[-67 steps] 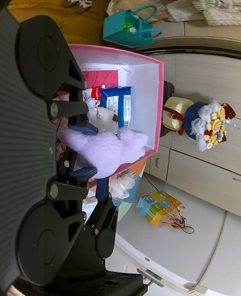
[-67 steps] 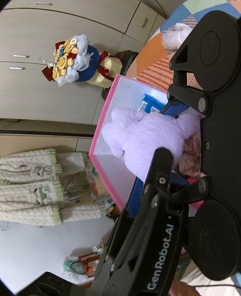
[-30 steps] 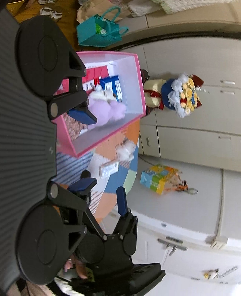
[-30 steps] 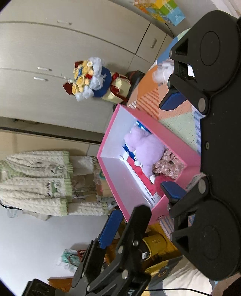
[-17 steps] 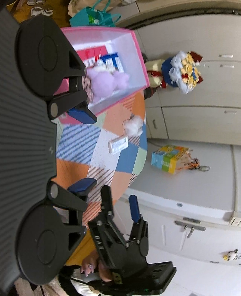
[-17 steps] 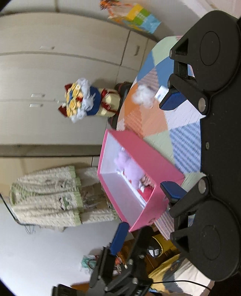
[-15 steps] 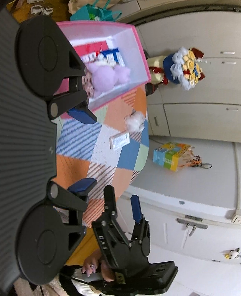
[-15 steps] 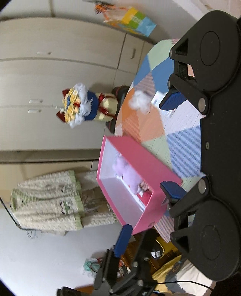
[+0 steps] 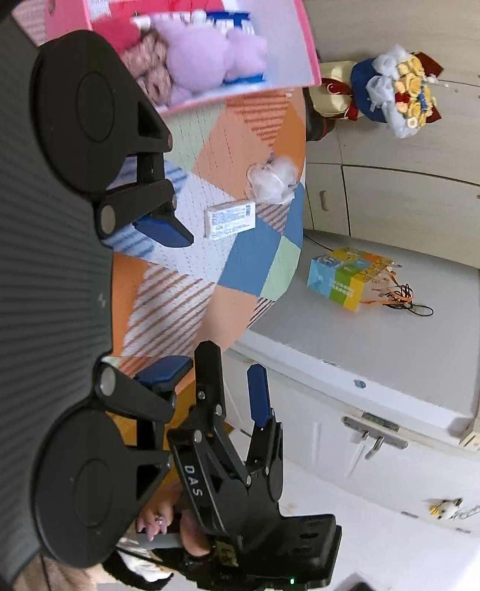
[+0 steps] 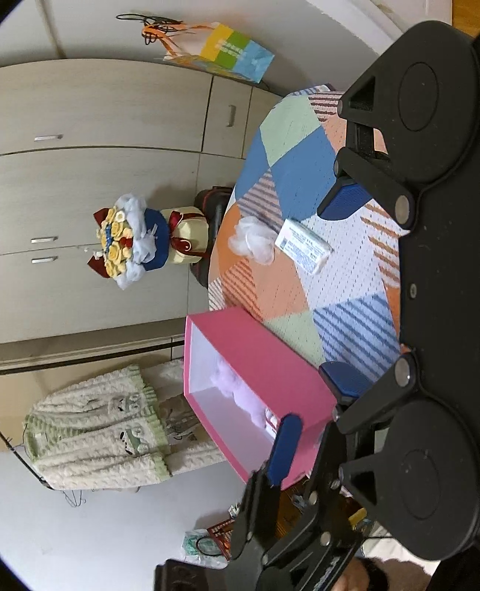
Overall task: Organize soft objects
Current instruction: 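Move the left tool to the white medicine box while the right tool approaches the white bath puff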
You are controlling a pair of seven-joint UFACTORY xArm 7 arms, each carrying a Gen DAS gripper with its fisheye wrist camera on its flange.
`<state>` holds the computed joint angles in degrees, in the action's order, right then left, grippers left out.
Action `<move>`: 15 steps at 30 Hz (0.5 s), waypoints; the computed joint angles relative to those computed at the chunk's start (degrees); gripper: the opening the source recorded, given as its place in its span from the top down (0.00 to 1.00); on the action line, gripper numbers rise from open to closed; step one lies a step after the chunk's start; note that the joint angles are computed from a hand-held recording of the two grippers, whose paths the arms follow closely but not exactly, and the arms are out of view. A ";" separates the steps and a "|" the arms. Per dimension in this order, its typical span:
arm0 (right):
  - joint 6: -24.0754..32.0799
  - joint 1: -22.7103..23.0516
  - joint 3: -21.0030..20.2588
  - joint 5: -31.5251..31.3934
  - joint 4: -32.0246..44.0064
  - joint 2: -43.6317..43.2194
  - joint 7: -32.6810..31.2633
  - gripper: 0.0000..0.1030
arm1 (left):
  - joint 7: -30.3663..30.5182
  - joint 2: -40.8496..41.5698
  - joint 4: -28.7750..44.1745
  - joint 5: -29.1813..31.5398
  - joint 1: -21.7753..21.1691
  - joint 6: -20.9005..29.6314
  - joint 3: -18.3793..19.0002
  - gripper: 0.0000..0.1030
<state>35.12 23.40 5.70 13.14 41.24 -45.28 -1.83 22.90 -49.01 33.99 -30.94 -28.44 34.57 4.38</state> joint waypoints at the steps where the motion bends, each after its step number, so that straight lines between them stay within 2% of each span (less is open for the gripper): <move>1: -0.47 0.11 -0.54 0.15 0.26 0.85 -0.44 0.16 | 0.28 1.20 -0.15 -0.59 -0.49 -1.98 -0.22 0.38; 4: -2.17 0.59 -2.56 1.09 0.65 3.53 -2.54 0.16 | -0.67 5.77 -0.34 -0.86 -0.82 -8.96 -2.32 0.38; 6: -3.47 1.30 -4.00 2.33 0.98 5.75 -4.41 0.16 | -1.52 9.08 0.47 0.17 -1.13 -11.57 -3.03 0.38; 11: -7.26 2.68 -7.28 7.58 1.77 11.71 -8.17 0.16 | -0.32 15.63 2.90 -1.39 -4.86 -15.15 -0.19 0.36; 15: -10.80 5.17 -10.94 14.35 3.88 17.48 -14.86 0.16 | -2.51 21.71 4.06 -0.04 -3.28 -21.38 -3.18 0.36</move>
<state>24.32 28.57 -5.24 27.49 45.12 -27.80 -16.69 20.39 -27.30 38.06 -30.98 -31.71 13.19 1.19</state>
